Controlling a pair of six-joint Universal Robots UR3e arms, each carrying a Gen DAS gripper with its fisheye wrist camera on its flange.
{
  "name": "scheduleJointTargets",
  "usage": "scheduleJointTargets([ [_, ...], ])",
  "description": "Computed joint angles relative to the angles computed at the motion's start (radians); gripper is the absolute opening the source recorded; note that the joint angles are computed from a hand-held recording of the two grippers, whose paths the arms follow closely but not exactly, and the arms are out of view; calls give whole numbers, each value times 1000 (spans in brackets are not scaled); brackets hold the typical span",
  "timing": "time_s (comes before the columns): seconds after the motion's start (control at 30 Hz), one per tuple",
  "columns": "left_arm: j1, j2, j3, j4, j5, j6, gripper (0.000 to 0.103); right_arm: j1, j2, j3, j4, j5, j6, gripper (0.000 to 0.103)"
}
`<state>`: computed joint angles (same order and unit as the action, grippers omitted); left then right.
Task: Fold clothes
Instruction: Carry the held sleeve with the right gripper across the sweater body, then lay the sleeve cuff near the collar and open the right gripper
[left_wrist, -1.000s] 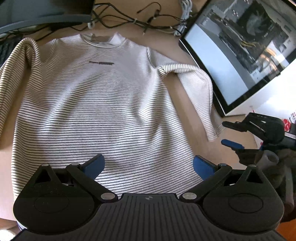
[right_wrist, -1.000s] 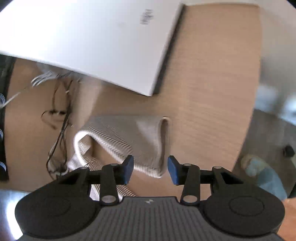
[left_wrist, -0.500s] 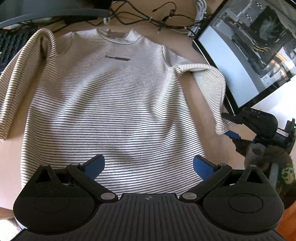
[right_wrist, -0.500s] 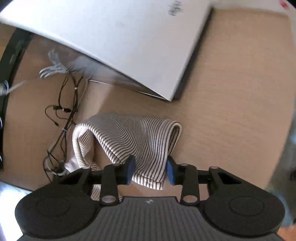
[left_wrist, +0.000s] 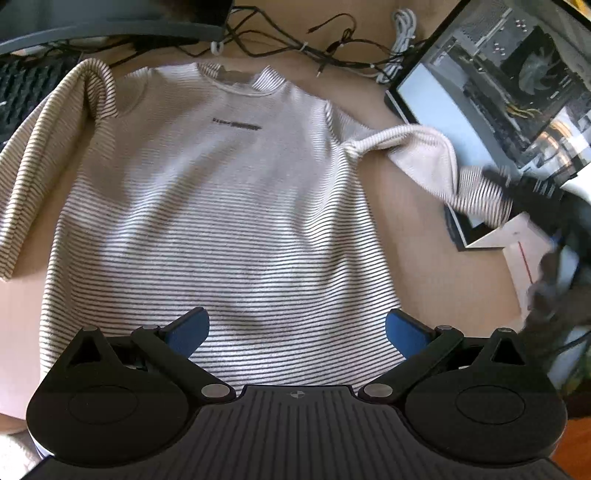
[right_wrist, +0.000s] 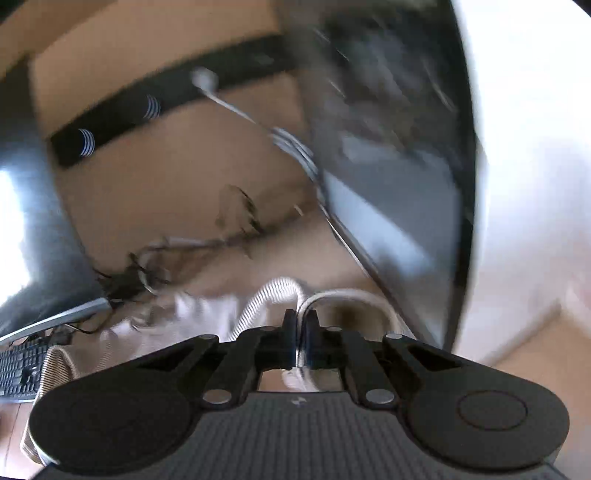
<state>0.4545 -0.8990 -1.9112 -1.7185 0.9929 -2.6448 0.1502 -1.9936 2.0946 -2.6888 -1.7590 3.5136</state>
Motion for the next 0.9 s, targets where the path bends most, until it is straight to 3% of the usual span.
scheduleJointTargets([
  [0.17,52,32,-1,-40,-48,46,103,77,186,-330,26,-114,-214,4],
  [0.33,133,68,10,-125,-86,110,103,137,377,-613,37,-166,-349,4],
  [0.73,326,136,55,-333,-132,278,103,296,720,-1034,122,-94,-386,4],
  [0.9,415,155,79,-429,-134,360,103,341,800,-1125,164,-66,-376,4],
])
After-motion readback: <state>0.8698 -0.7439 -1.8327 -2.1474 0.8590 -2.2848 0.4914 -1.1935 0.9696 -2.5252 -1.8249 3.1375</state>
